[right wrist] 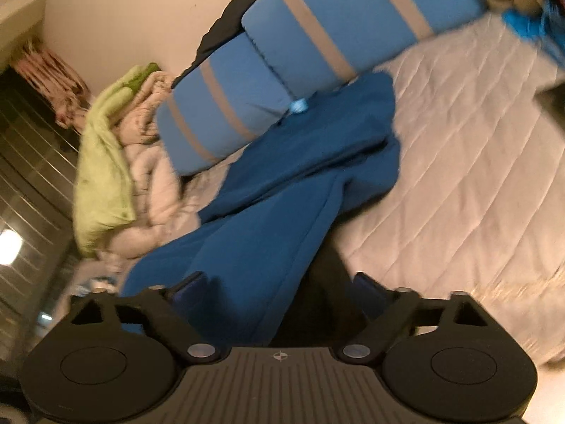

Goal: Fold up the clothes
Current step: 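Grasp the sweatshirt hem with the left gripper while the right gripper grasps it too, then lift the hem with both grippers and fold it toward the collar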

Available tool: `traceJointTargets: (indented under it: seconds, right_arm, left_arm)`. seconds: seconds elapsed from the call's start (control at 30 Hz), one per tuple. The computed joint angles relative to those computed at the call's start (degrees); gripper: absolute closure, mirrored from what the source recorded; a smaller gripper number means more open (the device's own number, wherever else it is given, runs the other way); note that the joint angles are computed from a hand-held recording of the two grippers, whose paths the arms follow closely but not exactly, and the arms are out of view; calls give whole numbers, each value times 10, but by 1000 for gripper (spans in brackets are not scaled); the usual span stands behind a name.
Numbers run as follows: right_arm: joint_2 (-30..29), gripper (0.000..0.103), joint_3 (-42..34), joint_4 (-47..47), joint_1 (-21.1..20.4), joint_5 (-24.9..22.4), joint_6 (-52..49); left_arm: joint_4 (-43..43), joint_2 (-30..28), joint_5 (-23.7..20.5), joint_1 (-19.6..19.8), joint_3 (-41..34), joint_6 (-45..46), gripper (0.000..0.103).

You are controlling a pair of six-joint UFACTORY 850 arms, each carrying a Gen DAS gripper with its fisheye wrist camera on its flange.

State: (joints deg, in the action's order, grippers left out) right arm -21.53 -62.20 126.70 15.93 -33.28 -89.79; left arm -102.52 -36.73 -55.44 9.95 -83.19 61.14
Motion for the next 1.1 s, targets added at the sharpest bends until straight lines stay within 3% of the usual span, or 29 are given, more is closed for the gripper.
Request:
traceJointTargets:
  seconds: [0.1,0.2,0.23,0.3,0.37,0.5,0.67,0.87,1.1]
  right_arm:
    - [2,46,13,21,1,-39,-7]
    - [7,64,21,24,0,-57,-1]
    - [9,69,22,21,0,-60,6]
    - [15,89,29,23,0,-62,17]
    - [27,93,40,39,1,-69,12]
    - [61,95,61,109,8,-59,-50]
    - [98,96,88,193,13,-61,-112]
    - [138,96,116,172,11,-92,-126]
    - [140,96,97,171,19,-81,-134]
  left_arm:
    - [10,1,2,1,5,-9,69]
    - [14,10,4,3,13,-6,83]
    - [12,14,2,4,16,-2,94]
    - [3,27,7,4,26,11,95]
    - [-4,43,20,3,34,25,97]
    - [-19,70,47,-2,40,54,98]
    - [-53,94,39,0,48,103,98]
    - [-55,134,19,3,76,139,98]
    - [-57,131,54,-2,60,140,98]
